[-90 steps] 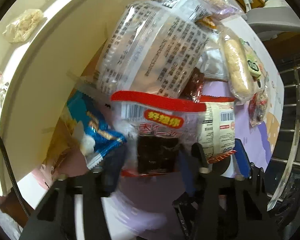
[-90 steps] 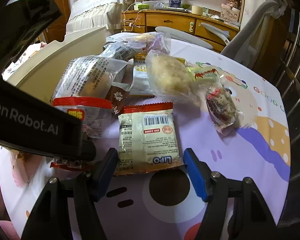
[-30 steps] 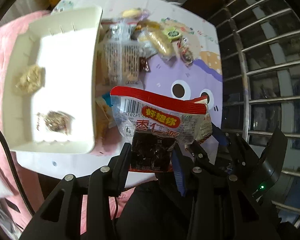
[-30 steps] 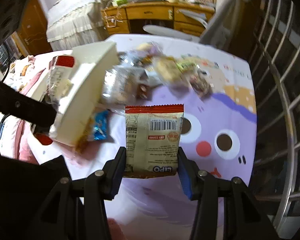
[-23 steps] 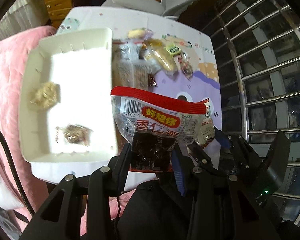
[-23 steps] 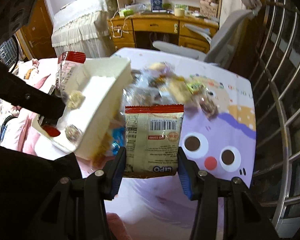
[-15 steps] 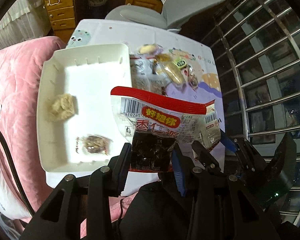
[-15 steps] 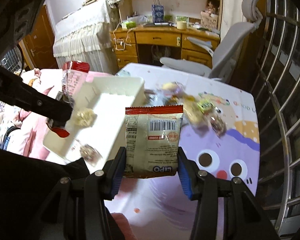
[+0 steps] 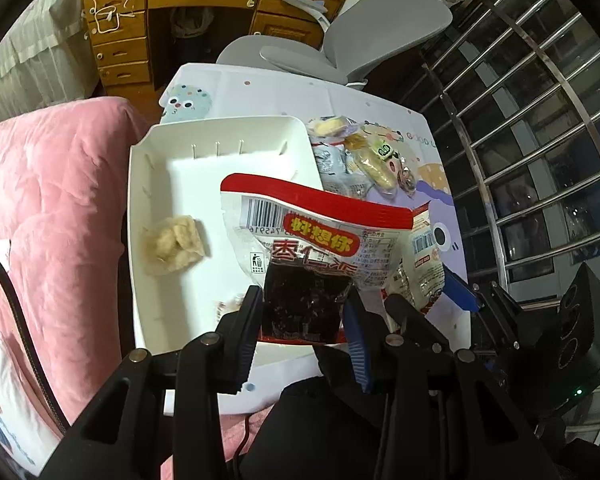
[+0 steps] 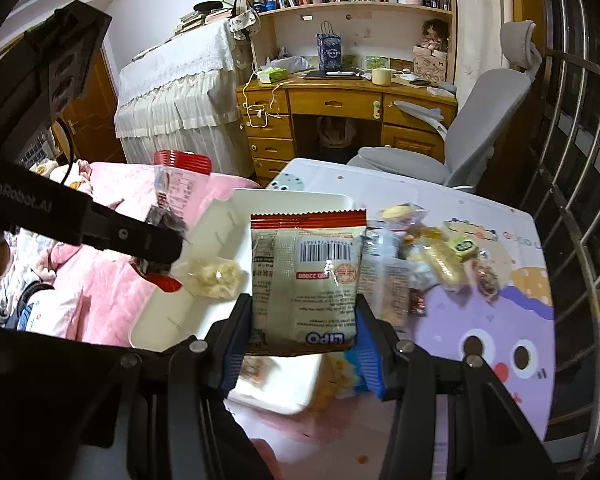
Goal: Organize snacks
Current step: 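Carry both packs into the white tray and open both grippers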
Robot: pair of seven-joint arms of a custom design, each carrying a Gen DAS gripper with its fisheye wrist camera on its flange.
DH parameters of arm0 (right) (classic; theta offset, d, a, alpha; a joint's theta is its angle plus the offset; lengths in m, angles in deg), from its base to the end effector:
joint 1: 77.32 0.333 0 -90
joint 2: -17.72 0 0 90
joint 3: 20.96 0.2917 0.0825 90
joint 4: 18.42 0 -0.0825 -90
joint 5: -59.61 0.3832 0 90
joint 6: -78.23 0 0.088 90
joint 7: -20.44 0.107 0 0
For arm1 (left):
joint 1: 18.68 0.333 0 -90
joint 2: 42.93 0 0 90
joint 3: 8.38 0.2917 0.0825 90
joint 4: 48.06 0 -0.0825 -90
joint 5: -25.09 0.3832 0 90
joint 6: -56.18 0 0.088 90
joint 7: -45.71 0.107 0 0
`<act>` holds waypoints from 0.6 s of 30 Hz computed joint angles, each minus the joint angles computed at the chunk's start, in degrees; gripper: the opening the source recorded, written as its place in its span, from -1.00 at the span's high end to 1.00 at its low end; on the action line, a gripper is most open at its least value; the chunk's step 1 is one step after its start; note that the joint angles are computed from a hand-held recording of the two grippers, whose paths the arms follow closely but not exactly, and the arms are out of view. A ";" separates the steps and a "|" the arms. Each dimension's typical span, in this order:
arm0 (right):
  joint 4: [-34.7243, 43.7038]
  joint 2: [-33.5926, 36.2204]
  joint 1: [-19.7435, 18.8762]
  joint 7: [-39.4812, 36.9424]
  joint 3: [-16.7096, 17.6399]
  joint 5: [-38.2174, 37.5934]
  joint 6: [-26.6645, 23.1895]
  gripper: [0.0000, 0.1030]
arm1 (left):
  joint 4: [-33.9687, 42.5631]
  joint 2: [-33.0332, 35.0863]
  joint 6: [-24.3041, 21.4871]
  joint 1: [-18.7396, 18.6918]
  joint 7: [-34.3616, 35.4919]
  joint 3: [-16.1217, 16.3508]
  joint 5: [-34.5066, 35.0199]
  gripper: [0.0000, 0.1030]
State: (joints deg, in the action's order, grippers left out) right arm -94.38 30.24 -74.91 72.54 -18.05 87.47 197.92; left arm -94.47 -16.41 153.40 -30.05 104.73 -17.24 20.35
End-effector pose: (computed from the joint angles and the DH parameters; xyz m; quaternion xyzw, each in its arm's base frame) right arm 0.6506 0.0794 0.6527 -0.8327 0.4261 -0.1144 0.3346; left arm 0.6365 -0.2053 0.6904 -0.7577 0.6125 -0.2253 0.0019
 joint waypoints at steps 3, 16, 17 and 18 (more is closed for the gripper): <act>-2.53 -1.23 1.24 1.71 0.49 -0.13 2.13 0.04 | -9.47 -5.38 5.63 1.91 3.67 0.04 -1.01 0.26; -6.50 -2.38 4.54 9.25 0.71 -2.60 5.74 -0.12 | -19.38 -9.59 11.64 5.28 12.08 0.19 -4.91 0.32; -6.63 -2.48 4.55 9.84 0.64 -2.76 5.80 -0.12 | -19.05 -9.35 11.71 5.19 12.25 0.17 -4.75 0.30; -6.97 -2.70 4.59 10.61 0.52 -3.14 6.06 -0.12 | -18.95 -9.25 11.89 5.12 12.34 0.16 -4.68 0.28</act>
